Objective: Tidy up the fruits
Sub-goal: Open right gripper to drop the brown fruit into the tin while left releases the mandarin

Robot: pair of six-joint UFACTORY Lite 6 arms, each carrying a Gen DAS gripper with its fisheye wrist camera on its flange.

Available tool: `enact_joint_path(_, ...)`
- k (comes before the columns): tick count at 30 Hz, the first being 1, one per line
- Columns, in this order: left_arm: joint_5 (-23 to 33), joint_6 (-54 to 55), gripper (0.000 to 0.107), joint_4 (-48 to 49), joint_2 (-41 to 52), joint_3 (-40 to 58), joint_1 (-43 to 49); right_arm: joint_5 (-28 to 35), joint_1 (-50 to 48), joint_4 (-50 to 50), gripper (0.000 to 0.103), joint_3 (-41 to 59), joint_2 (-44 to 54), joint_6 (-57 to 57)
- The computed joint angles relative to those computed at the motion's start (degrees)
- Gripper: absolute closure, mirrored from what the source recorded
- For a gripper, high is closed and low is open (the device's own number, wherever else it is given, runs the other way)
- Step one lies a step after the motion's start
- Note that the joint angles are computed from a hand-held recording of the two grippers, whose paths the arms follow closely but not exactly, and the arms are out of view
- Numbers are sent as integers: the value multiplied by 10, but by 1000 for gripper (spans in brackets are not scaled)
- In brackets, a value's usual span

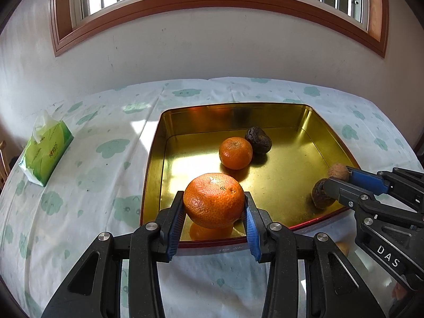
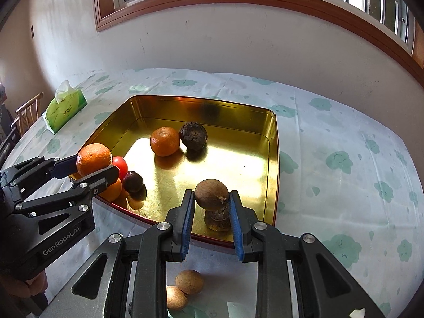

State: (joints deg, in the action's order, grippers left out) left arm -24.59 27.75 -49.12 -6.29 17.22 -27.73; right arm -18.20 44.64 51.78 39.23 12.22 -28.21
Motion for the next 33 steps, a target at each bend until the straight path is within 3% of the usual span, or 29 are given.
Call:
enact_joint_path(20, -14, -58, 63, 65, 52, 21, 22, 9, -16, -58, 78, 24, 39, 58)
enact_joint_path(24, -11, -58, 62, 62, 48, 18, 24, 0, -10, -41, 66, 23, 38, 45)
enact_joint_path(33, -13, -20, 52, 10, 13, -3, 14, -9, 10, 10, 65, 1, 8, 10)
